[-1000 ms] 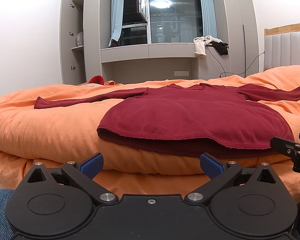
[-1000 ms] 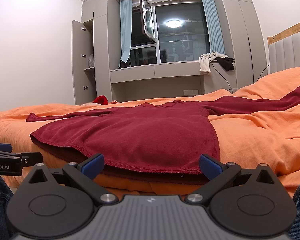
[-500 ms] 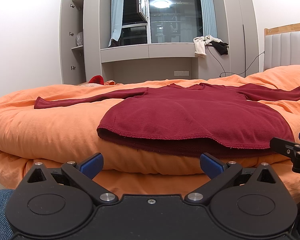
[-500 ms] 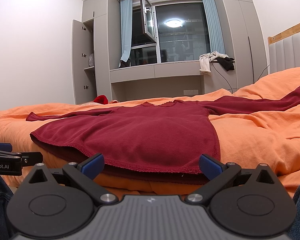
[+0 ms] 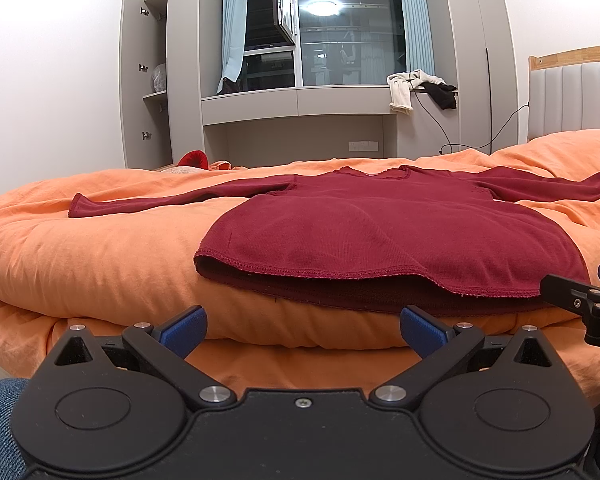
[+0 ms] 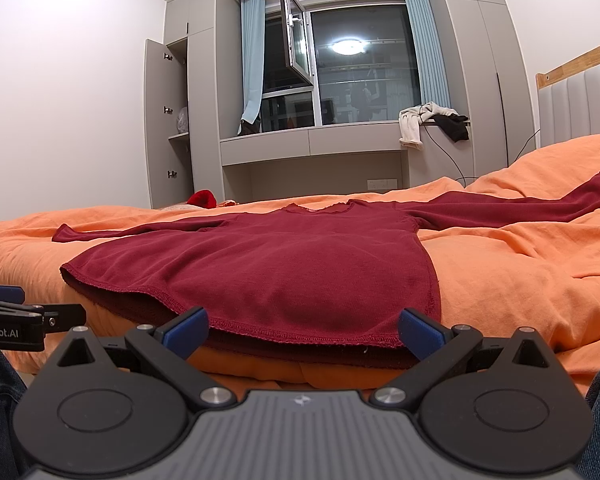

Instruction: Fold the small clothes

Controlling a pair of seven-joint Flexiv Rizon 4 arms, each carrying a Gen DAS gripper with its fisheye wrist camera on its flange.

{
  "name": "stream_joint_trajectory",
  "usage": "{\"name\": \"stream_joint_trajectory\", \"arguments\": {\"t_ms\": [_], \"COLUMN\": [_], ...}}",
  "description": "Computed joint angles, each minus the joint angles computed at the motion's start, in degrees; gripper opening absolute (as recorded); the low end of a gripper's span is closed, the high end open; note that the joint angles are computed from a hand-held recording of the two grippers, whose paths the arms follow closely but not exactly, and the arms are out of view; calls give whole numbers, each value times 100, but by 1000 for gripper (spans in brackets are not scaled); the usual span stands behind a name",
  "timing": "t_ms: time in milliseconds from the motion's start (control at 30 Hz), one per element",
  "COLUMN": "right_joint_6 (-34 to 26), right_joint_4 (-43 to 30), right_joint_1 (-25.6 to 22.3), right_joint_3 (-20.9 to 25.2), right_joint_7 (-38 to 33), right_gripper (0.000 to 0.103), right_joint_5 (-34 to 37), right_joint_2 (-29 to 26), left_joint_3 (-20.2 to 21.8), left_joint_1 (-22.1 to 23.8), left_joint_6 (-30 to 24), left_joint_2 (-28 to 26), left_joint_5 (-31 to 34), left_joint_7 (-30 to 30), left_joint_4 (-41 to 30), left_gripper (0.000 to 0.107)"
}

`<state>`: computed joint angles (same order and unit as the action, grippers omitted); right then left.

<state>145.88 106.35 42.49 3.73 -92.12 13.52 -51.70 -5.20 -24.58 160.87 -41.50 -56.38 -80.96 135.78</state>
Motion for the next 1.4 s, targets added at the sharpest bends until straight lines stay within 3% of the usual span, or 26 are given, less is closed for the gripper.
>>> {"name": "stream_joint_trajectory", "arguments": {"t_ms": [1400], "right_joint_6": [-68], "right_joint_4": [-19], "right_joint_1": [-76], "right_joint_3": [43], "right_joint_7": [108], "right_gripper": [103], "right_joint_5": [-84], "right_joint_2": [29], "left_joint_3": [57], "left_joint_1": [115], "left_joint_6": [-159], "left_joint_2": [-12], "left_joint_5": [206], "left_joint_7": [-14], "left_joint_4": [-7], "left_gripper": [103]}}
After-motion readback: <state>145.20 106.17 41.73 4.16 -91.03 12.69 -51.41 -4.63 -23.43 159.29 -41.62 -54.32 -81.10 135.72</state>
